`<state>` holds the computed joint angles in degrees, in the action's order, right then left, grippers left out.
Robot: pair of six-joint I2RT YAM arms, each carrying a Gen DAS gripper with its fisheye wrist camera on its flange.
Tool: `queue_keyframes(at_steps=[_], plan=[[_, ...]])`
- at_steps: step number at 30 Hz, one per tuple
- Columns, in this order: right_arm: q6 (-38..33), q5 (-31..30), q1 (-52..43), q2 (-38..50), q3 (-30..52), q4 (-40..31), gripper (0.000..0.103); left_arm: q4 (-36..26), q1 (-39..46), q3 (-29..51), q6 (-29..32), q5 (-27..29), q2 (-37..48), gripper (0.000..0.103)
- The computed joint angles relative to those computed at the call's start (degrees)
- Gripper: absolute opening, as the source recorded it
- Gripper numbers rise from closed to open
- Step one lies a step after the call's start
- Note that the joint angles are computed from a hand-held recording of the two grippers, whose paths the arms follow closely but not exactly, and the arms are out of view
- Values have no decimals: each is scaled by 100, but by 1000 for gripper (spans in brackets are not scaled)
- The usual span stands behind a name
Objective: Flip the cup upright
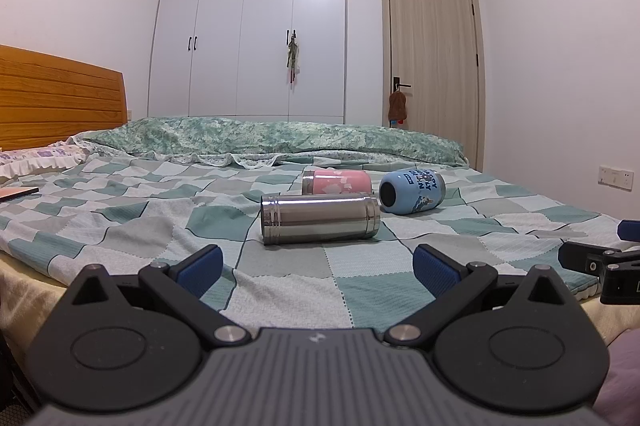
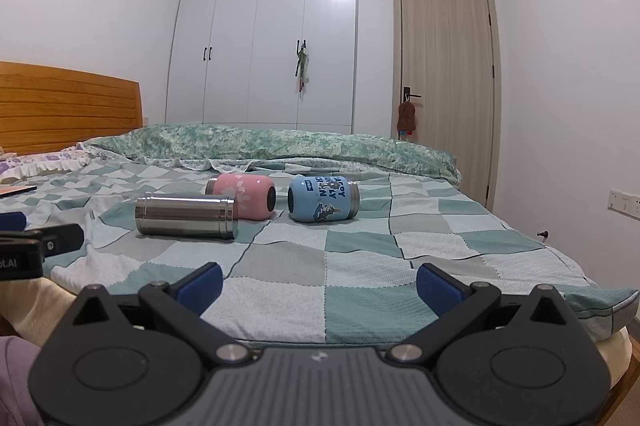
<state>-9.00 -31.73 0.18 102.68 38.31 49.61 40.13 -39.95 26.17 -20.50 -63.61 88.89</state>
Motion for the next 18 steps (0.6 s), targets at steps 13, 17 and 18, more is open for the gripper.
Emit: queue_keyframes(at_steps=[13,17,18], plan=[[8,8,7,9,-5,29,103,27,-8,-18,2,-9,-7,103],[11,0,0,5,-12,36,103,31,-6,-26,-1,-5,-13,103],[10,5,6,10,-7,35,103,33,-7,-29,-1,-6,-16,103]])
